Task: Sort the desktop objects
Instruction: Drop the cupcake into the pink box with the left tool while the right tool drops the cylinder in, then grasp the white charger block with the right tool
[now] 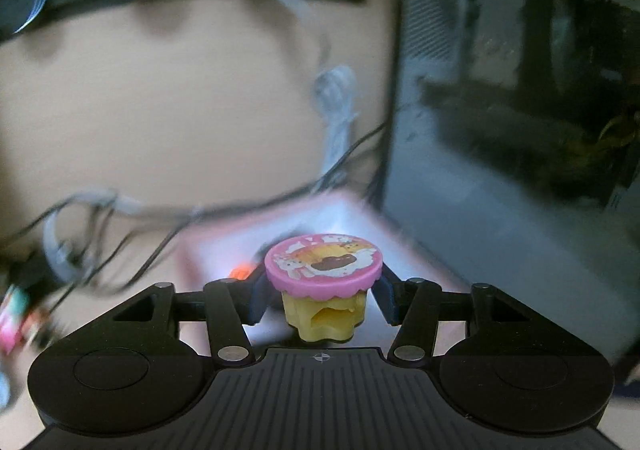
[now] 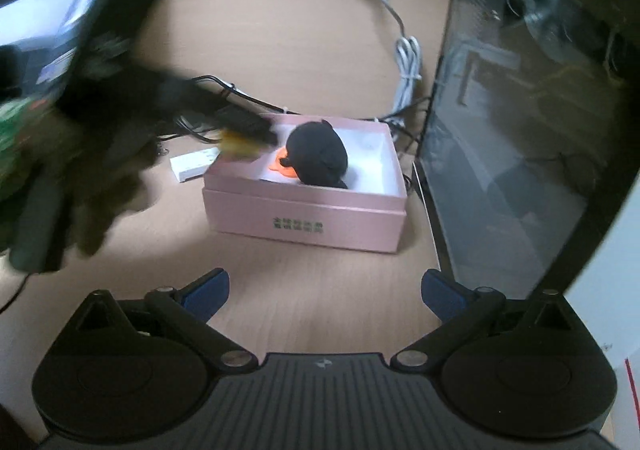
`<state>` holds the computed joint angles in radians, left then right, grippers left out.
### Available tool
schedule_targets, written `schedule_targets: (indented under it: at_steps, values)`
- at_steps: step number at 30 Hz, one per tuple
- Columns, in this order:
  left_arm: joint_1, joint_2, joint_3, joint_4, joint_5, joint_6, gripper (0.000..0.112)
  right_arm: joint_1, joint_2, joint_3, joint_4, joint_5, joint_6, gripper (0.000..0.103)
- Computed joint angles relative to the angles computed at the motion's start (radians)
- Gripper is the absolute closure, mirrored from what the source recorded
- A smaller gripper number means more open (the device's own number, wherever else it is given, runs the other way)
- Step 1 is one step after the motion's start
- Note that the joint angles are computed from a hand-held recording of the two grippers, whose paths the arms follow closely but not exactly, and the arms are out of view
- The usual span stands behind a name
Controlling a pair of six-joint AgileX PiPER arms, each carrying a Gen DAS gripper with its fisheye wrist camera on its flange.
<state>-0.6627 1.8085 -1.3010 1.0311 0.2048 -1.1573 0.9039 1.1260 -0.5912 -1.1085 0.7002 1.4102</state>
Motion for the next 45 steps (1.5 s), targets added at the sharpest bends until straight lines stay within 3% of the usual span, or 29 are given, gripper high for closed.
schedule_targets:
  at_steps: [2,6,10,14,16,21,22,25,27,29,31,33,38,43,45]
  values:
    - [-0.007,0.037,-0.065,-0.085,0.014,0.117,0.018,0.019,-0.009,0.006,0.006,0.025,-0.003,0.001]
    - [-0.036,-0.033,0.048,0.030,0.045,-0.035,0.017,0.043,-0.037,0.032,0.013,0.030,-0.012,0.000]
    - [-0.066,-0.142,0.242,0.143,0.140,-0.276,0.016,-0.010,-0.032,0.052,0.042,-0.059,-0.044,0.000]
    - [-0.075,-0.253,0.397,0.038,0.287,-0.319,0.015,-0.067,-0.003,0.045,0.062,-0.169,-0.081,0.000]
    - [-0.074,-0.299,0.457,0.007,0.352,-0.342,0.015,-0.067,0.036,0.021,0.012,-0.198,-0.067,0.000]
    - [-0.059,-0.452,0.618,-0.021,0.481,-0.438,0.012,0.013,0.177,-0.080,-0.222,-0.173,0.059,0.001]
    - [-0.045,-0.489,0.650,-0.033,0.491,-0.442,0.012,0.014,0.208,-0.110,-0.263,-0.185,0.077,0.002]
    - [0.005,-0.602,0.727,-0.074,0.514,-0.405,0.012,-0.005,0.321,-0.252,-0.224,-0.259,0.003,0.026]
    - [0.070,-0.655,0.751,-0.110,0.497,-0.342,0.012,-0.020,0.424,-0.393,-0.067,-0.283,-0.149,0.055]
    - [0.144,-0.718,0.782,-0.153,0.466,-0.257,0.012,-0.024,0.546,-0.550,0.042,-0.252,-0.229,0.056]
    - [0.241,-0.764,0.807,-0.200,0.413,-0.151,0.012,-0.026,0.683,-0.732,0.147,-0.186,-0.276,0.051]
    - [0.327,-0.780,0.817,-0.246,0.355,-0.053,0.012,-0.025,0.831,-0.932,0.229,-0.076,-0.281,0.035]
    - [0.555,-0.758,0.813,-0.427,0.185,0.260,0.012,-0.024,1.115,-1.337,0.295,0.169,-0.223,0.013]
    - [0.711,-0.694,0.775,-0.739,0.061,0.685,0.012,-0.037,1.373,-1.768,0.371,0.400,-0.353,0.010]
    - [0.740,-0.662,0.750,-0.883,0.017,0.873,0.012,-0.047,1.426,-1.856,0.390,0.437,-0.372,0.010]
